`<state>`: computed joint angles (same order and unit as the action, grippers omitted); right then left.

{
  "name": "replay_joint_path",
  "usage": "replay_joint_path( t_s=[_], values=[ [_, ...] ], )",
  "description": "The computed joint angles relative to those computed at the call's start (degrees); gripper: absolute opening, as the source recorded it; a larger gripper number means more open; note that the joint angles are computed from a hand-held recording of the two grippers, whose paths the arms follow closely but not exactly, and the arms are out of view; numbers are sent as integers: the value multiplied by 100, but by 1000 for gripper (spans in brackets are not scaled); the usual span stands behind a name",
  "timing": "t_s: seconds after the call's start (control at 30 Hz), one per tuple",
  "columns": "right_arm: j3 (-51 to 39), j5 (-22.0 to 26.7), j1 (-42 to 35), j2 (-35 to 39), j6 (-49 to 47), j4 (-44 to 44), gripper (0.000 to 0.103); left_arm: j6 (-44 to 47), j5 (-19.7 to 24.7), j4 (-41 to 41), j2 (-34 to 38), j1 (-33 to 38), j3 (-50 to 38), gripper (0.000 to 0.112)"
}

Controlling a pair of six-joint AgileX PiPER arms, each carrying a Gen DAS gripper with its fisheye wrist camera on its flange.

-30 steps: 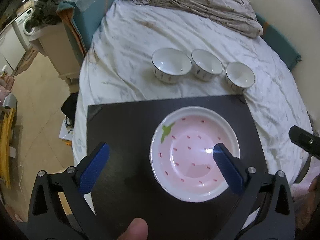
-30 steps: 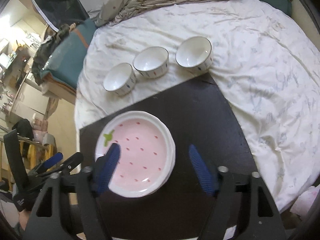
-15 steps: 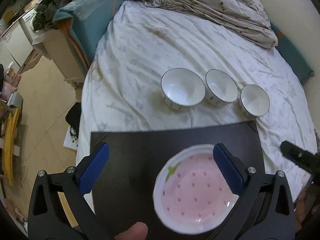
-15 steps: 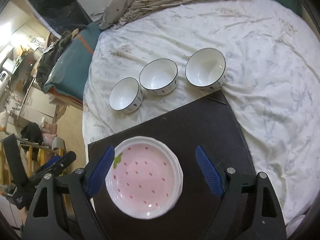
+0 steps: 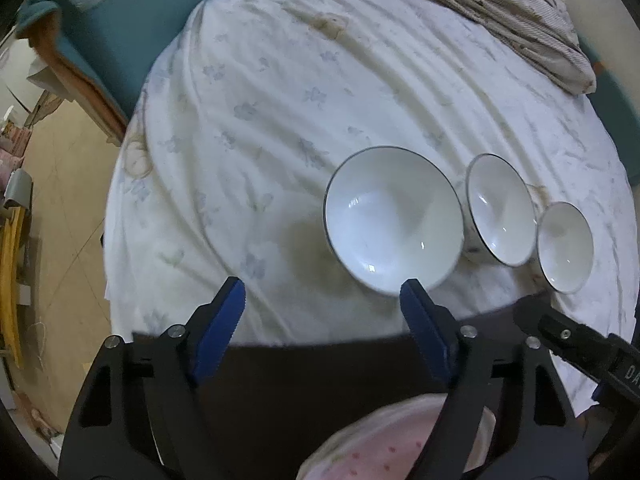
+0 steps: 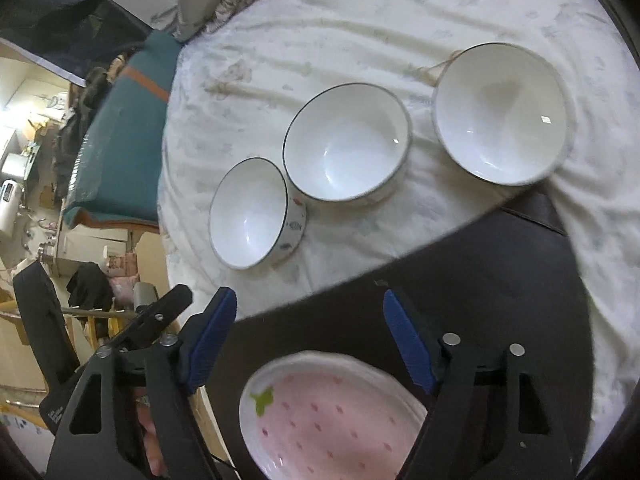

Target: Organize plates and bowls

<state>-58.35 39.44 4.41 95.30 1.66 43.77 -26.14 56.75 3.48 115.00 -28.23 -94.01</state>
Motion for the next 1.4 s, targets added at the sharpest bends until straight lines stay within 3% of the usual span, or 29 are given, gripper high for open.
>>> replay_joint_path(
  t_s=[0.1, 0.17, 0.27, 0.4, 0.6, 0.67, 0.73, 0.93, 1.4],
  values=[
    [-311, -55, 58, 468, -16, 113, 70, 79, -8, -19, 293, 57, -303, 60],
    [-537, -11, 93, 797, -128, 252, 57, 211, 3, -62, 471, 79, -471, 53],
    [-751, -1, 138, 1098, -153, 369, 48, 204, 115, 16, 732, 83, -715, 41],
    [-977, -46, 230, 1344, 92, 142, 43, 154, 158, -47, 952, 198, -857, 30],
    [-1243, -32, 331, 1637, 251, -80, 37, 327, 242, -212, 1283, 274, -1141, 26],
    [-1313, -28, 368, 1705, 284, -131, 34, 395, 323, -290, 1410, 278, -1265, 21],
    [-1389, -10, 406, 1776, 285, -146, 31, 546, 450, -469, 1577, 300, -1434, 9],
    [-1561, 47, 592, 1930, 252, -270, 19, 460, 352, -325, 1421, 188, -1196, 8],
    [-990, -215, 850, 1229, 260, -367, 17, 351, 256, -48, 337, 0, -159, 9]
  ],
)
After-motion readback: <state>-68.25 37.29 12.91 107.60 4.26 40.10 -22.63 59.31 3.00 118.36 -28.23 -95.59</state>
